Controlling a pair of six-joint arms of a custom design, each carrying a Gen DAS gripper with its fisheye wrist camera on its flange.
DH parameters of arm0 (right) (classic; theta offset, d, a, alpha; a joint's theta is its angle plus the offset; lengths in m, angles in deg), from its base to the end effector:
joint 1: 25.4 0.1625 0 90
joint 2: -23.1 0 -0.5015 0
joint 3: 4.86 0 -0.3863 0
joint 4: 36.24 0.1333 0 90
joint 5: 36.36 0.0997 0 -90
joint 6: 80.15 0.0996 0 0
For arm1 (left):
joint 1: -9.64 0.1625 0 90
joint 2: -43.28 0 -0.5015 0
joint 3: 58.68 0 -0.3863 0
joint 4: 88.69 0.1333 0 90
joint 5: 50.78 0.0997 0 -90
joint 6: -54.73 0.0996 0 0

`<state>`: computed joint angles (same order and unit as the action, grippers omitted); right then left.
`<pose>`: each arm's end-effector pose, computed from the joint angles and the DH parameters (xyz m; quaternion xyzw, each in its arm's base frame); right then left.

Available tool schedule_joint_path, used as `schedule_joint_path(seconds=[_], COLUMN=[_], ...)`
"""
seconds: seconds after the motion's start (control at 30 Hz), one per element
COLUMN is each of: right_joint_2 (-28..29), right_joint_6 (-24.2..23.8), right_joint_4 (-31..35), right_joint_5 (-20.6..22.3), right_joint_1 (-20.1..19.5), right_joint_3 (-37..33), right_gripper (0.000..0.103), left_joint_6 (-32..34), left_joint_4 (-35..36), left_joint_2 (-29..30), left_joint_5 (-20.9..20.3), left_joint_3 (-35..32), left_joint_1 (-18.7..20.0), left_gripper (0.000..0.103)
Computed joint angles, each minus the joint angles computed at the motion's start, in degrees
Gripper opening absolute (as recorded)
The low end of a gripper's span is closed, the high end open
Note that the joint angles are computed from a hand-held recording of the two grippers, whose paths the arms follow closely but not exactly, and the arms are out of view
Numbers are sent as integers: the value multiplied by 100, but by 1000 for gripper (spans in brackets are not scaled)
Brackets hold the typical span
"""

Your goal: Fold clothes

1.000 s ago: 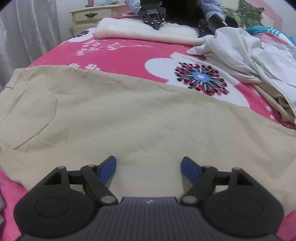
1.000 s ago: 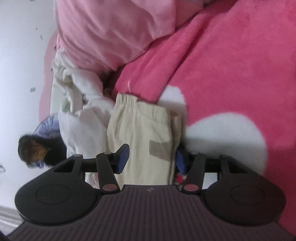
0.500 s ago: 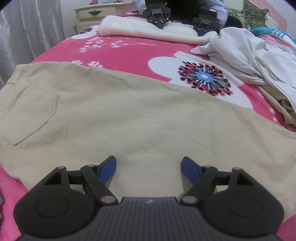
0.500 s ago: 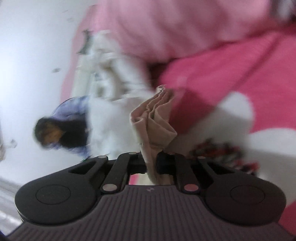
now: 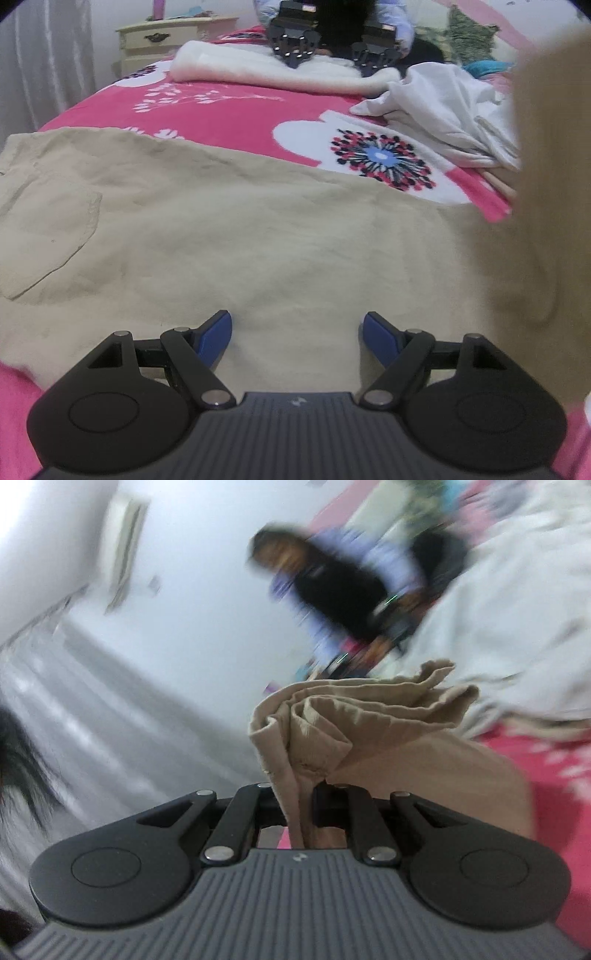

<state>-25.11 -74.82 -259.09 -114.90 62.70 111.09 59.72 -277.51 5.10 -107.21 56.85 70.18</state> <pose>0.1327 -0.6158 0.2283 -0.0007 0.8404 -0.5327 0.1001 -0.1320 -0.6168 0.0548 0.2272 0.9144 -0.2344 0.2395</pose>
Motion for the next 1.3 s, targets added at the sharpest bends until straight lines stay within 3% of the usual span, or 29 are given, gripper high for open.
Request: schedule_joint_path(seconds=[0.13, 0.23, 0.5, 0.6, 0.7, 0.8, 1.1, 1.2, 1.3], right_joint_2=[580, 910, 1558, 1770, 2096, 2474, 3452, 3829, 3908], right_joint_6=[-470, -685, -1200, -1405, -1777, -2221, -3824, -3847, -3584], right_joint_4=[1022, 1542, 3056, 3593, 4277, 5017, 7106, 7927, 8400], right_joint_5=[177, 225, 232, 239, 200, 71, -872, -1436, -1142], right_joint_1=[359, 583, 957, 1062, 1176, 1318, 1692, 1781, 1734], right_joint_3=[-954, -1368, -2544, -2865, -3379, -3984, -5648, -6273, -6523], right_gripper=[7, 7, 7, 7, 7, 7, 7, 12, 34], left_joint_6=[234, -90, -1924, -2110, -2130, -2118, -2128, -2070, -2061], left_joint_4=[1, 299, 281, 100, 4, 1, -141, -65, 7], left_joint_2=[-144, -451, -1858, -2295, -2610, -2757, -2826, -2841, -2899], left_joint_5=[-432, -781, -744, -631, -946, -1056, -1282, -1317, -1336], left_joint_3=[52, 55, 561, 788, 936, 1019, 1129, 1143, 1179], left_joint_1=[151, 328, 672, 676, 742, 723, 855, 875, 891], left_gripper=[77, 69, 70, 70, 69, 69, 69, 69, 69])
